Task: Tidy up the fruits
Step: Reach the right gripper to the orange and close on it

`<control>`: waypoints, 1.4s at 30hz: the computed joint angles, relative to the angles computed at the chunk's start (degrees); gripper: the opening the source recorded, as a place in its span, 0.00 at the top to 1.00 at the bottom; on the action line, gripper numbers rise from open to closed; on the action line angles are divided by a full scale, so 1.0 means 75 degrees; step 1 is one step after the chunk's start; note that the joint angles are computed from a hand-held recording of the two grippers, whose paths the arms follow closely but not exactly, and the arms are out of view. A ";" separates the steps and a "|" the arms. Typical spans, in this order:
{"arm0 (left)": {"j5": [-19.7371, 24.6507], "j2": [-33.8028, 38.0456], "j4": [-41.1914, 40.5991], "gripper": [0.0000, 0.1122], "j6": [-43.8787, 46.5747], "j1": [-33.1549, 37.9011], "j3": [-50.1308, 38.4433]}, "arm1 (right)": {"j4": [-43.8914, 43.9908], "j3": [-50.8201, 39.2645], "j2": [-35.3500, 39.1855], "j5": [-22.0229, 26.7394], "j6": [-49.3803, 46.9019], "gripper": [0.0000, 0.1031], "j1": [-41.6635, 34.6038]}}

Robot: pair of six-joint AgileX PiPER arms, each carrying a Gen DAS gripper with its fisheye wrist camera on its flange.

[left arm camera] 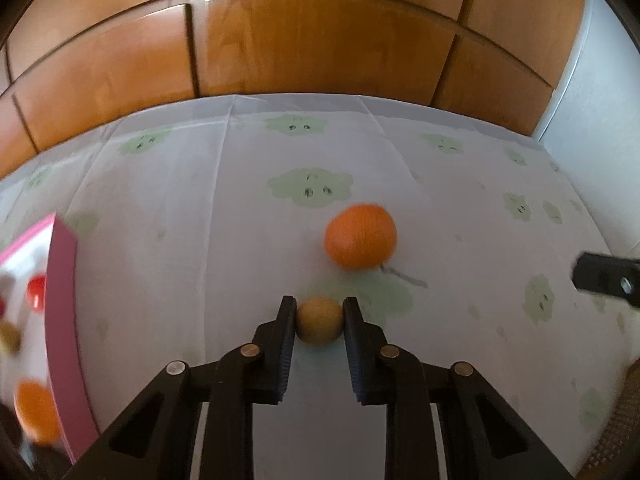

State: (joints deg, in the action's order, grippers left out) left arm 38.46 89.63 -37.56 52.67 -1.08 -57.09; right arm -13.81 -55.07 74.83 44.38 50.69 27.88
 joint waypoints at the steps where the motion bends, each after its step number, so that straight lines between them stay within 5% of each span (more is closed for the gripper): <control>1: 0.0041 -0.0160 -0.0143 0.79 0.0108 0.0112 0.0194 | -0.0036 0.0004 0.0015 0.0012 0.0014 0.70 0.0010; 6: 0.0148 -0.1319 -0.1128 0.79 0.1303 0.0886 0.1649 | -0.0002 -0.0013 0.0160 0.0030 -0.0123 0.70 0.0044; 9: -0.0400 -0.1741 -0.1957 0.79 0.2538 0.0964 0.2403 | 0.0157 0.0005 0.0246 -0.0038 -0.0306 0.70 0.0017; 23: -0.0882 -0.1724 -0.3116 0.78 0.3909 0.0961 0.2805 | 0.0548 -0.0182 0.0539 -0.0330 -0.0686 0.70 0.0264; 29: -0.0688 -0.1701 -0.3332 0.78 0.4156 0.1129 0.2852 | 0.0715 -0.1387 0.1501 -0.0142 -0.1343 0.70 0.0328; 32: -0.0653 -0.1678 -0.3395 0.78 0.4240 0.1166 0.2856 | 0.1187 -0.2145 0.2156 -0.0140 -0.2173 0.60 0.0216; 36: -0.0652 -0.1678 -0.3451 0.78 0.4317 0.1176 0.2874 | 0.1041 -0.3420 0.3284 0.0484 -0.2678 0.50 0.0214; 42: -0.0609 -0.1686 -0.3504 0.78 0.4387 0.1216 0.2904 | 0.1086 -0.4798 0.4593 0.1158 -0.3178 0.50 0.0076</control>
State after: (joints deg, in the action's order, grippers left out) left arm 33.89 76.98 -63.84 85.58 8.04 -35.32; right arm -5.66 -91.06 109.28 53.06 26.85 28.45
